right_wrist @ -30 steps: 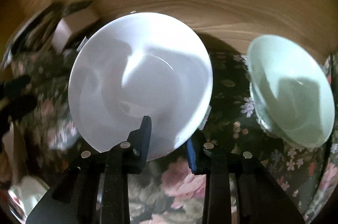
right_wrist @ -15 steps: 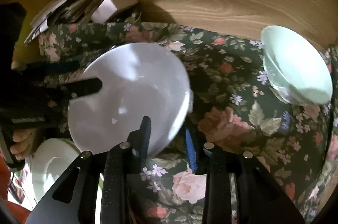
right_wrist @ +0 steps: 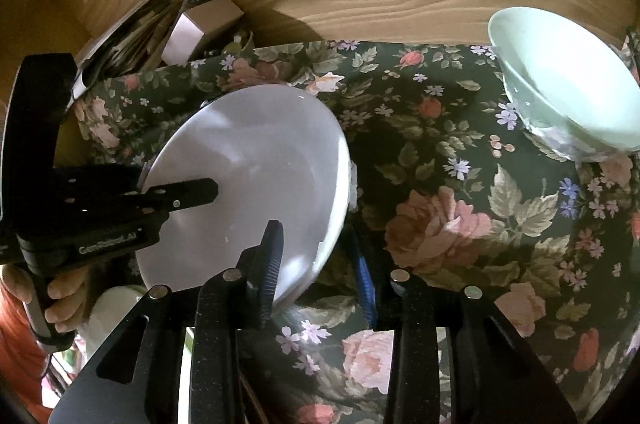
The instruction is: Organize plates and bowls
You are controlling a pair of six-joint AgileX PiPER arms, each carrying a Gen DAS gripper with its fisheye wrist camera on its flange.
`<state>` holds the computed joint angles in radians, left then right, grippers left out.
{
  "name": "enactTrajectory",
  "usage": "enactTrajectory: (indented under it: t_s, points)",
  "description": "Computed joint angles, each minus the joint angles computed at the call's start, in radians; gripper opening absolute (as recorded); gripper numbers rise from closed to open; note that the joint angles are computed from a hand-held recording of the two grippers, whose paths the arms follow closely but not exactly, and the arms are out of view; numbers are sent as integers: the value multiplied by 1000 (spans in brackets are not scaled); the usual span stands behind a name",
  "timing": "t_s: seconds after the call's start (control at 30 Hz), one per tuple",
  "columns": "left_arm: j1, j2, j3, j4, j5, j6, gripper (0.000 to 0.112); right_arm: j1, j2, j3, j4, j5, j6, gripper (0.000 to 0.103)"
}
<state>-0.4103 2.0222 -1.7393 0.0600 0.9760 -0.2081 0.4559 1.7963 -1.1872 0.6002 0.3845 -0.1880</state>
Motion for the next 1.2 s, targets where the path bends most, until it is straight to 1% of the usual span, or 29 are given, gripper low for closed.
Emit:
enactTrajectory:
  t_s: [0.03,0.13,0.27,0.4,0.5,0.63,0.77,1.03,1.2]
  points:
    - [0,-2,2,-3,0,2,27,0,3,-4,13,2,-13,25]
    - [-5,0,1,-9,2,11,19,11,1,-12,-55,1,58,24]
    - [-24,-8,12,29,-15,-9,19,22,-4,-17,-120,-9,132,24]
    - [-26,-47,48,19,-50,-8,19,35,-43,0,-186,-26,192,24]
    - [-23,-100,95,6,-86,-3,19,46,-79,12,-229,-35,231,24]
    - [-24,-182,164,3,-135,-12,19,80,-129,29,-352,-52,344,24]
    - [-33,-279,247,40,-177,-49,19,113,-170,39,-433,-64,420,24]
    - [-35,-437,379,88,-216,-110,19,205,-222,36,-670,-65,652,24]
    - [-37,-526,458,127,-235,-158,19,269,-228,20,-799,-55,777,24]
